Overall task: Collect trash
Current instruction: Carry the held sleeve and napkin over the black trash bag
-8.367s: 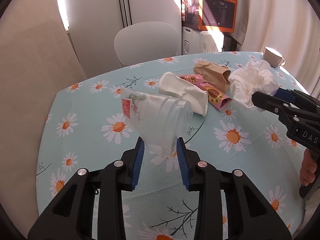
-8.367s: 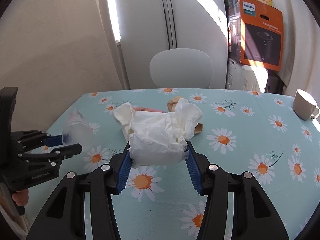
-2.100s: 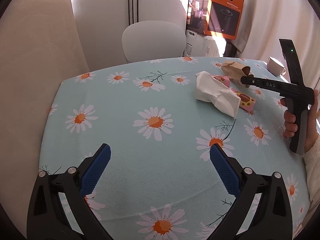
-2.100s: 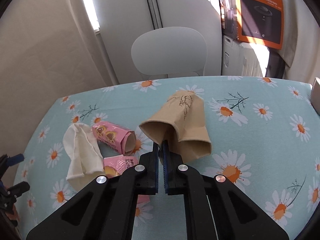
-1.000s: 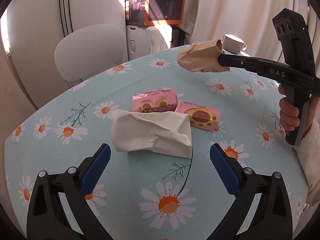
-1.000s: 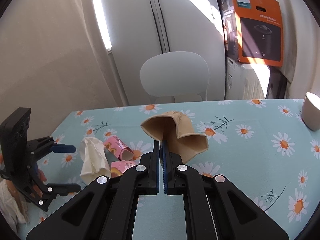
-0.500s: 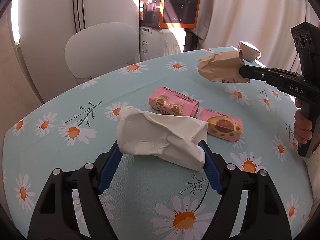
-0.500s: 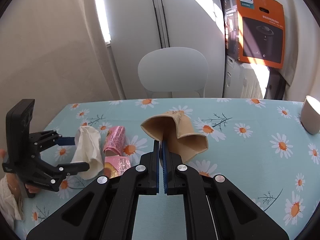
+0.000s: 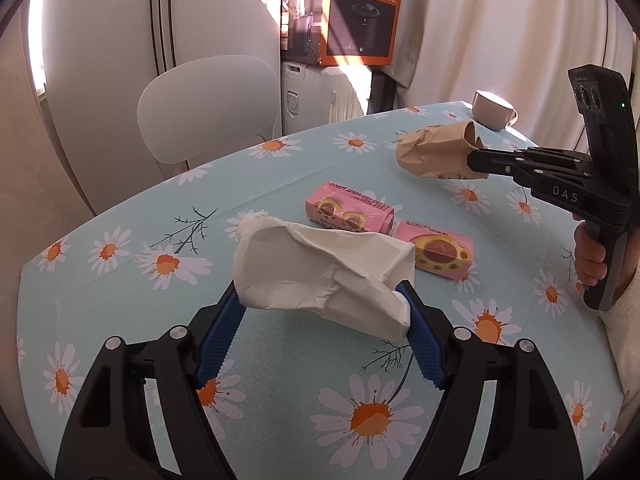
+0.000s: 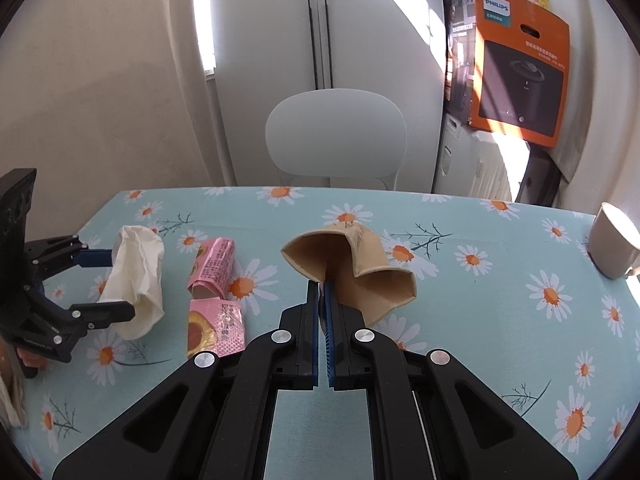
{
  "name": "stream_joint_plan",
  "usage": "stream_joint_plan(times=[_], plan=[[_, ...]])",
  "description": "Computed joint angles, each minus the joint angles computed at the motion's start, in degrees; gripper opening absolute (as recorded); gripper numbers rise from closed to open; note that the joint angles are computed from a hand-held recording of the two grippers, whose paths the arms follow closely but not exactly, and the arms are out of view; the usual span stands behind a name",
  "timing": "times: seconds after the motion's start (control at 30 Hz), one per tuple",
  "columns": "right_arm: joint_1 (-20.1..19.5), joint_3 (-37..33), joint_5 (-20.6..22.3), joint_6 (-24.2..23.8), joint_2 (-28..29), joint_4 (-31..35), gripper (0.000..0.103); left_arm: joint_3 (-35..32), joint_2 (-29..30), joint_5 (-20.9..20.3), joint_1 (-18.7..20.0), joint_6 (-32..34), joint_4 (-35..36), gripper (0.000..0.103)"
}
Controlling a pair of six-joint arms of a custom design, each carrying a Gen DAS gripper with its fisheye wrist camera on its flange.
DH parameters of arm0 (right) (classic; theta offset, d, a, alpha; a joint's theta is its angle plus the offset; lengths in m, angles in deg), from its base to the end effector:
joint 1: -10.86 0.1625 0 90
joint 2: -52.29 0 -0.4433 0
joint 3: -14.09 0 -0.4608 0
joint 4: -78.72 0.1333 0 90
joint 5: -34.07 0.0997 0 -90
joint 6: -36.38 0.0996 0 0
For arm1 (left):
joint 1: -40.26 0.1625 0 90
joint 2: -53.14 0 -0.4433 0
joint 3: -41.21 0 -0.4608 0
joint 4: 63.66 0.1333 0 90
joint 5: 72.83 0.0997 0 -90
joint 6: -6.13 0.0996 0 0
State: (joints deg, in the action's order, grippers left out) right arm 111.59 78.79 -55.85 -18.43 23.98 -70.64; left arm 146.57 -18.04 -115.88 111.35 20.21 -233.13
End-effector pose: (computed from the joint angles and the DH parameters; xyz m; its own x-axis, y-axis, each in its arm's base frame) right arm 0.2972 -0.8514 0.0466 -0.4261 -0.8469 0.3182 -0.9017 0.3687 -0.2259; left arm -0.0133 -0.6748 0.3462 -0.7342 -0.1000 -0.6715 0.4192 0.7113 -0.5643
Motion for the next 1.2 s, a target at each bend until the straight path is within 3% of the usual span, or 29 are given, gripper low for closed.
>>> stream_joint_plan(times=[0.17, 0.57, 1.2], plan=[[0.28, 1.42, -0.57, 0.08, -1.18, 0.45, 0.003, 1.17, -2.08, 2.16, -1.21, -3.27, 4.84, 0.075], [-0.95, 12.36, 0.73, -3.35, -10.39, -5.24, 0.003, 6.30, -6.44, 4.49, -6.41, -1.49, 5.85, 0.076], [-8.71, 27.05, 5.37, -3.88, -26.05, -10.67, 0.003, 8.94, -0.90, 1.53, -13.56, 0.13, 3.21, 0.076]])
